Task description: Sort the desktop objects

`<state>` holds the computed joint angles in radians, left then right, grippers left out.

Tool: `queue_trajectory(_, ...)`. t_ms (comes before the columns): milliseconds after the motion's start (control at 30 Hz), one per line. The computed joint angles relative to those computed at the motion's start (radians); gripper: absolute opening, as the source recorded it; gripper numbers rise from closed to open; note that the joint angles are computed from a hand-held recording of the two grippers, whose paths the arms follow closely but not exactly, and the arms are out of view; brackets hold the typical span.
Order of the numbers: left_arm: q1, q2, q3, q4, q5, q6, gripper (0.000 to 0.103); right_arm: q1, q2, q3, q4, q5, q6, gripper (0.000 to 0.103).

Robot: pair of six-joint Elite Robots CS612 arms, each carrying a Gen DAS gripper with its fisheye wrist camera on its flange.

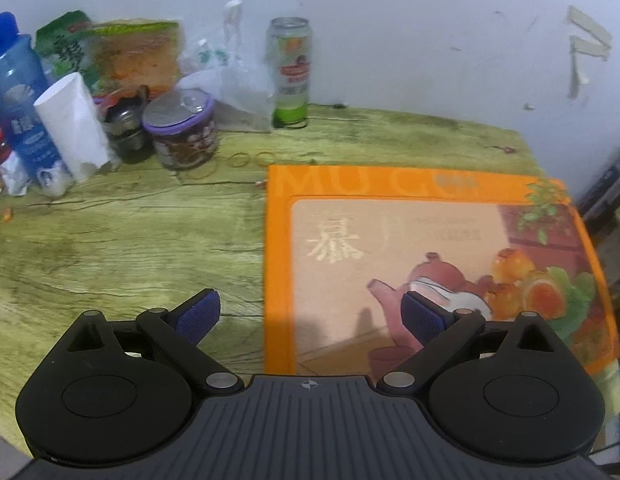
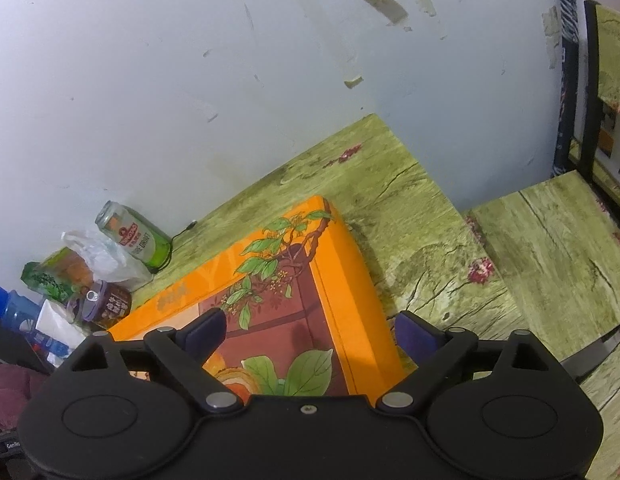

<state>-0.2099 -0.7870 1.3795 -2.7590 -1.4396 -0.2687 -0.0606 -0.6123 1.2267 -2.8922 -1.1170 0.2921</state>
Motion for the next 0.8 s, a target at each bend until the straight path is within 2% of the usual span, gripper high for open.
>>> queue_trajectory(167,0.019,0.022,-0.056,0.062,-0.007,-0.026,0.098,0.014,-0.006,-0.019,0.039,-0.051,-0.015,0.092)
queue_trajectory(367,0.05,0.06,-0.131,0.133,-0.067,-0.069,0.098,0.039,-0.001,-0.065,0.113,-0.109,-0.037,0.092)
queue_trajectory(600,0.087,0.123,-0.24,0.24,-0.145,-0.037,0.098,0.073,0.03,-0.157,0.243,-0.197,-0.019,0.092)
queue_trajectory(800,0.11,0.164,-0.298,0.293,-0.195,-0.018,0.098,0.098,0.048,-0.208,0.309,-0.272,-0.004,0.092)
